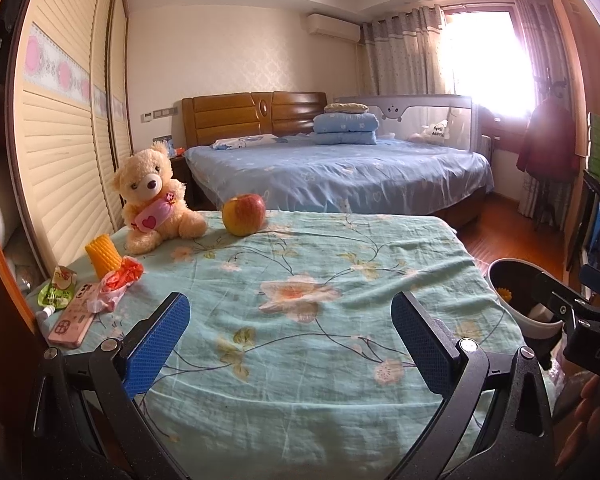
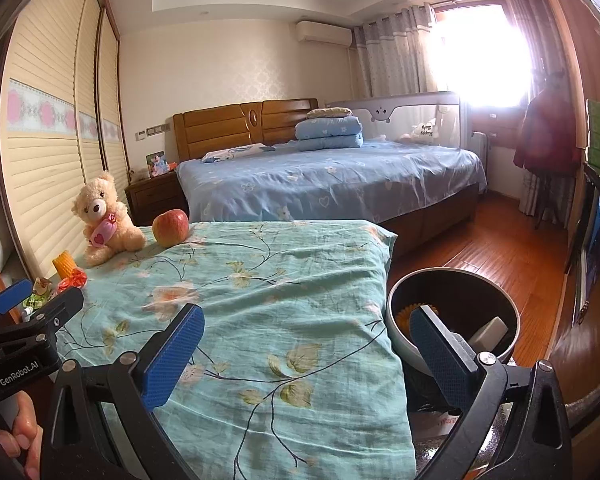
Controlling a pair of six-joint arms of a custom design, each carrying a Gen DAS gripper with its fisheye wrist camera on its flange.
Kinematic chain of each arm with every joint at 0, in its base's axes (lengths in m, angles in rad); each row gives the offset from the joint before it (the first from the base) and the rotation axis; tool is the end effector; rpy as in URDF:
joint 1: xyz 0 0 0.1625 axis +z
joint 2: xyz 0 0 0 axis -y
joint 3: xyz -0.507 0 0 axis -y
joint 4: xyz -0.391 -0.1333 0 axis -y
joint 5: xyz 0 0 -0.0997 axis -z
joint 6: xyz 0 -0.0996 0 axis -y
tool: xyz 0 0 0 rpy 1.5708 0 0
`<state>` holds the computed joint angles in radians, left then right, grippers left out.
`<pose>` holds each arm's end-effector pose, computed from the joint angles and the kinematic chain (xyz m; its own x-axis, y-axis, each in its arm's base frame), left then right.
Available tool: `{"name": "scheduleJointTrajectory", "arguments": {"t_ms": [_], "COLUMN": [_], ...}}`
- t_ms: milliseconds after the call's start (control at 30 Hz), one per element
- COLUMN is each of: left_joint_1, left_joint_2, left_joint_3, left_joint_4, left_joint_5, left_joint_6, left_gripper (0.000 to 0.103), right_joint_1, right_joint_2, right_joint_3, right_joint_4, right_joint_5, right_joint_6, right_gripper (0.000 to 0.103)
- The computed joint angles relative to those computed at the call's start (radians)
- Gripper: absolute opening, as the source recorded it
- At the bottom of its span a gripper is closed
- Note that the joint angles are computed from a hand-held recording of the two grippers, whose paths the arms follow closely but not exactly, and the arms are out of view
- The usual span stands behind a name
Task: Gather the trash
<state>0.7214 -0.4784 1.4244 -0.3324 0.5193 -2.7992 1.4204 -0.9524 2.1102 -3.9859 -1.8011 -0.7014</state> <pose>-0.3518 -0.6021 -0.0312 -0.6656 0.0371 -0.7454 0.6963 0.3905 -0.6023 0.0233 -0.5839 0.2824 -0.7403 0.0787 0.6676 -0.5649 0.4656 -0.6813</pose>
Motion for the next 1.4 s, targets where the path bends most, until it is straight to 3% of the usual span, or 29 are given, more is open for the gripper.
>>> {"name": "scheduleJointTrajectory", "arguments": {"t_ms": [1400], "left_joint_1": [0.006], "left_joint_2": [0.008], "left_joint_3": [-0.018], "left_joint_4": [0.04], "left_joint_5": [0.02], "left_joint_6": [-0.018], "left_gripper": [0.103], "right_joint_1": [0.005], "right_joint_2": [-0.002], "right_joint_3": [0.003], "right_joint_4": [0.013], "right_joint_5": [-0.004], "right_joint_6": [0.009], "right_gripper": [0.103]}}
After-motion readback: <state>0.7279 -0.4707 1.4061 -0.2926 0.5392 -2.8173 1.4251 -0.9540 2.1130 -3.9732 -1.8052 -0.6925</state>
